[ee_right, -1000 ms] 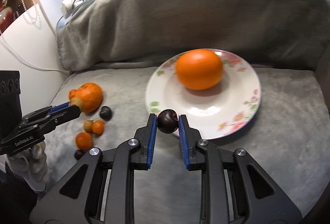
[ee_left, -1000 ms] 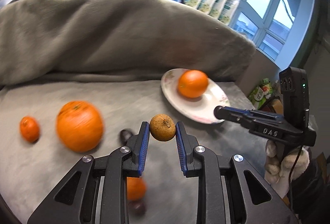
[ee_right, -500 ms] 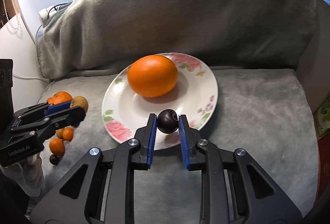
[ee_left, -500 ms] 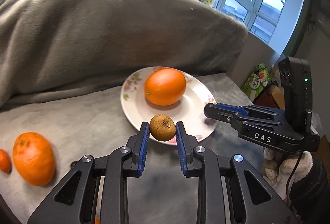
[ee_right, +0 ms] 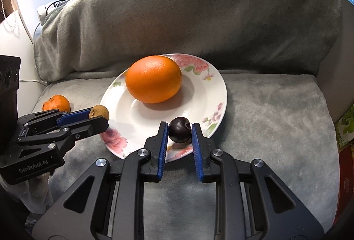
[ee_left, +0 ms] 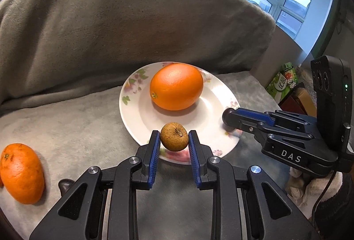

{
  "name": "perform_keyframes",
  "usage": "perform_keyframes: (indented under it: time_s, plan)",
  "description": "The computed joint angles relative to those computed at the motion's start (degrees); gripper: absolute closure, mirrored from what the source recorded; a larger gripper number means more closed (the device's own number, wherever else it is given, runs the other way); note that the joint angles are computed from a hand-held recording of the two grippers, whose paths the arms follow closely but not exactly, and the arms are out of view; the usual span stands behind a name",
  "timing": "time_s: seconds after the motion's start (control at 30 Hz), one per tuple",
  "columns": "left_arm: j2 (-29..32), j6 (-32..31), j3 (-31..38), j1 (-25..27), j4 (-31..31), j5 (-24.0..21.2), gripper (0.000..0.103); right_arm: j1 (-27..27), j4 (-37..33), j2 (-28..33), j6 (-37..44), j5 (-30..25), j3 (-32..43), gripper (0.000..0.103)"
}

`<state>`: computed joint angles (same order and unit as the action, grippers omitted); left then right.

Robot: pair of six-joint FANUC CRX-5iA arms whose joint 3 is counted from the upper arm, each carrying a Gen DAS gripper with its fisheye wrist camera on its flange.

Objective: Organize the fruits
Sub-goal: 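Open both tools to drop the kiwi and plum onto the plate, then withdraw both tools from the plate back toward the remaining fruit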

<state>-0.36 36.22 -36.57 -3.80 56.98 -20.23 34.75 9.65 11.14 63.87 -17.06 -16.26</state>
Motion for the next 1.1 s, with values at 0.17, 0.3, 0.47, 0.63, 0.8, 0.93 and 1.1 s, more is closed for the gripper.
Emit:
perform_keyframes:
  time_s: [0.17,0.3,0.47,0.63,0.8,0.93,1.1]
  plan:
    - [0.07,-0.74,-0.04,-0.37,0.59,0.64,0.079,0.23,1.21,-0.23,-0.72,0.34,-0.56,0.080]
    - [-0.47,-1.99,-0.49,-0.77,1.69,1.58,0.066,0.49,3.86,-0.73,-3.49,1.37,-1.75,0.080]
    - [-1.13,-2.89,-0.98,-0.73,2.98,1.74,0.064,0.70,6.12,-1.17,-5.68,1.65,-2.59,0.079]
    - [-1.88,-3.44,-1.44,-0.68,3.70,1.86,0.064,0.72,14.53,-2.06,-13.90,4.09,-5.65,0.045]
    - [-2.92,-4.20,-2.09,-0.56,4.72,2.10,0.059,0.32,22.05,-3.30,-21.03,6.05,-8.35,0.044]
    - [-4.14,-5.51,-3.04,-0.38,6.73,2.14,0.056,-0.38,30.37,-4.48,-28.80,7.62,-10.96,0.034]
    - [-7.26,-9.45,-5.39,0.69,10.30,1.43,0.043,0.24,31.98,-6.38,-30.75,8.17,-12.56,0.030]
